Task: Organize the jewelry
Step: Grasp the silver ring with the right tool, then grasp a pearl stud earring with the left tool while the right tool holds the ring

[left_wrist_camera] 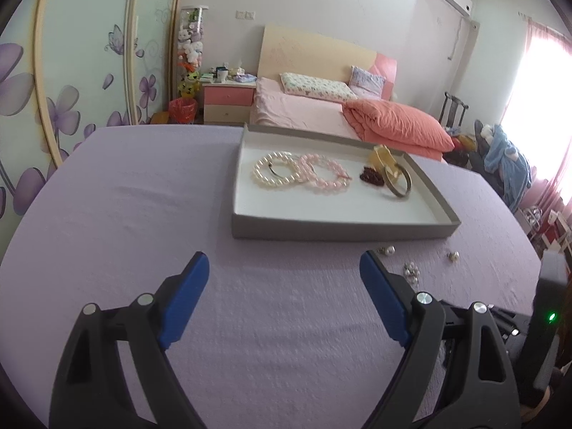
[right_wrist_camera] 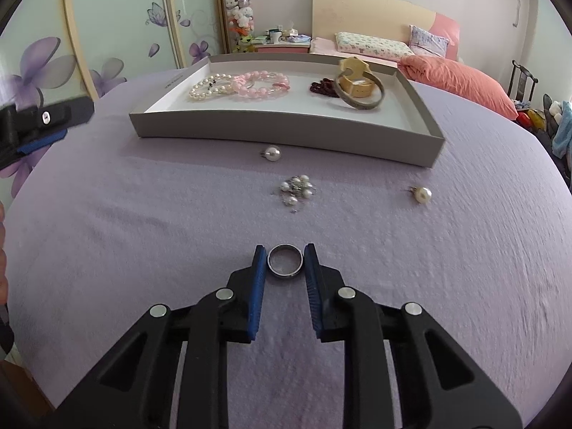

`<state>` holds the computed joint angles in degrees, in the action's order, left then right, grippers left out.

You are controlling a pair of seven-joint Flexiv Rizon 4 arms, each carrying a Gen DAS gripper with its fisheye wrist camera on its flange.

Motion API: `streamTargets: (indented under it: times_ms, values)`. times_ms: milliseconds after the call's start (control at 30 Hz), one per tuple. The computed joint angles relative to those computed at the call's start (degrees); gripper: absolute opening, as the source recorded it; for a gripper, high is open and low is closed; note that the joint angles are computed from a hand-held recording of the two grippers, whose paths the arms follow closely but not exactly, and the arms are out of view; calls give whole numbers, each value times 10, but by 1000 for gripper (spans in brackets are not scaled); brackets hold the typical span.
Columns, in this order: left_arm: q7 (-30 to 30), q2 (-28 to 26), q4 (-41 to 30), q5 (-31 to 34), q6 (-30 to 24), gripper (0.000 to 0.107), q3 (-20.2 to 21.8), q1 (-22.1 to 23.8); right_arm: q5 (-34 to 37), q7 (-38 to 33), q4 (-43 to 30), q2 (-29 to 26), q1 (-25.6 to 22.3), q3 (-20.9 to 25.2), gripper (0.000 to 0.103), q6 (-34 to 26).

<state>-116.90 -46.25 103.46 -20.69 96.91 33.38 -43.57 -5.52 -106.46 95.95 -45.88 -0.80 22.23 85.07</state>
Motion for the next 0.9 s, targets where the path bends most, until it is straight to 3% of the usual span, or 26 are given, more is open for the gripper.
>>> streamTargets:
  times_ms: [233,367,533,700,900]
  values:
    - [14,-17,-53,30,-37,86,-47,35,20,11,-28,-5,-28,7,22,-3]
    - [-4,-48,-112,53,-82,85,-36,31,28,10,-48,-12,-42,14,22,-7]
    - [-19,-77,-179,79,-114,75,-63,59,37,1,-70,-24,-50,23,22,-20]
    - [-46,-120,-268,103,-181,61,-57,68,49,-18,-96,-39,-56,36,22,-42]
    - [-68,-146,-331,129,-235,50,-82,99,75,-46,-113,-47,-59,44,23,-66]
